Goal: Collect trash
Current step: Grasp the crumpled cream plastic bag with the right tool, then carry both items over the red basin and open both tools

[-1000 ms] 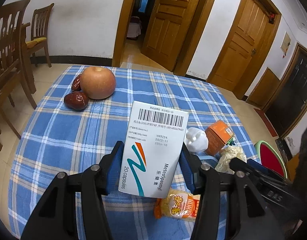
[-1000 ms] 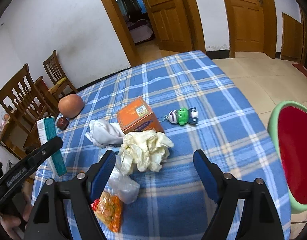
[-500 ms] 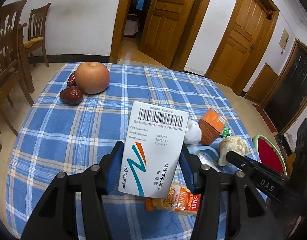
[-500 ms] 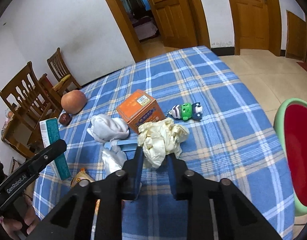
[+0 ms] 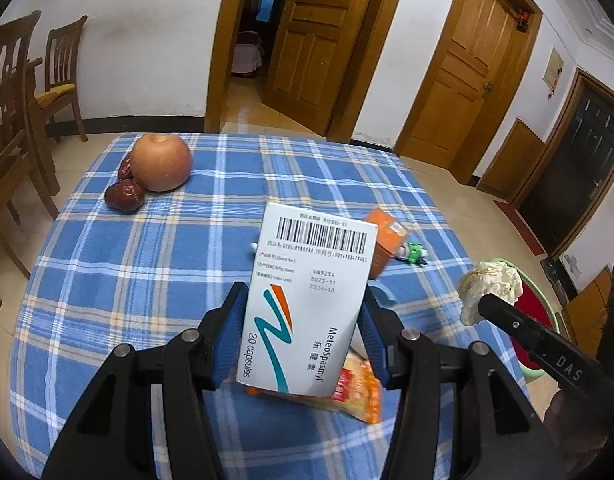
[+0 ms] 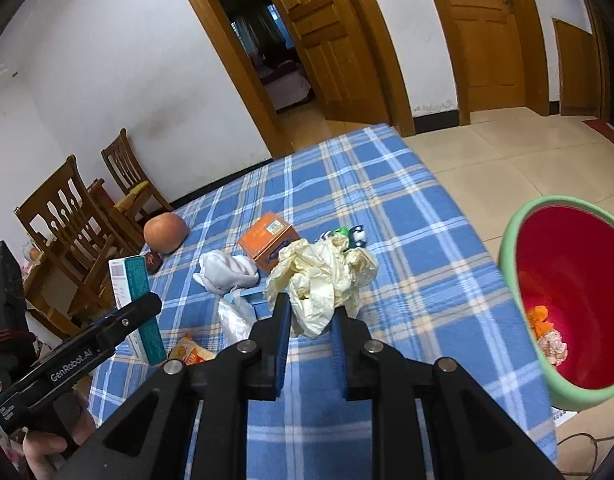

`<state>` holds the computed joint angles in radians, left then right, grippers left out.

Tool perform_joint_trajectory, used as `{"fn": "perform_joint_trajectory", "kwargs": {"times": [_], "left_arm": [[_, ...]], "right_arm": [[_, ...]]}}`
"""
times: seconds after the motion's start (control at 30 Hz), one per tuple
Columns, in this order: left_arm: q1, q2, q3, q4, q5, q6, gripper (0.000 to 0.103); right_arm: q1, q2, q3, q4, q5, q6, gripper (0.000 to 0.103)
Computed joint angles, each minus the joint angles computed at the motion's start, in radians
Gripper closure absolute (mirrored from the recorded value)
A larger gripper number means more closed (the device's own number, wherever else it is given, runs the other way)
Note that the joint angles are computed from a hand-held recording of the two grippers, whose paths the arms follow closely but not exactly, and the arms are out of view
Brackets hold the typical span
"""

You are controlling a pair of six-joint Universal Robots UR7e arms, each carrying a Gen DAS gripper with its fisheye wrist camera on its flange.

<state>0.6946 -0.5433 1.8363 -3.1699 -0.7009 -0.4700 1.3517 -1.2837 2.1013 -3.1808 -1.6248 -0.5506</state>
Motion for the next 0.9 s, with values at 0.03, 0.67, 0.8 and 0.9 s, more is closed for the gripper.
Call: {"fn": "perform_joint_trajectory", "kwargs": {"times": [0.03, 0.67, 0.8, 0.9], "left_arm": [[-0.006, 0.002, -0.002, 0.005, -0.003, -0.001, 0.049], [-0.080, 0.106, -0.143, 0.074, -0.113, 0.065, 0.049], [-0.093, 0.135, -0.184, 0.107, -0.140, 0.073, 0.049], [-0.099, 0.161, -0.224, 0.141, -0.157, 0.080, 0.049]], "right_arm": [[-0.002, -0.008, 0.005, -0.003, -0.002, -0.001, 0.082], [-0.122, -0.197, 0.090, -0.070, 0.032, 0.015, 0.082], [-0.166, -0.226, 0.091, -0.066, 0.048, 0.032, 0.082], [-0.199, -0.241, 0.090, -0.065, 0.058, 0.044, 0.082]]}}
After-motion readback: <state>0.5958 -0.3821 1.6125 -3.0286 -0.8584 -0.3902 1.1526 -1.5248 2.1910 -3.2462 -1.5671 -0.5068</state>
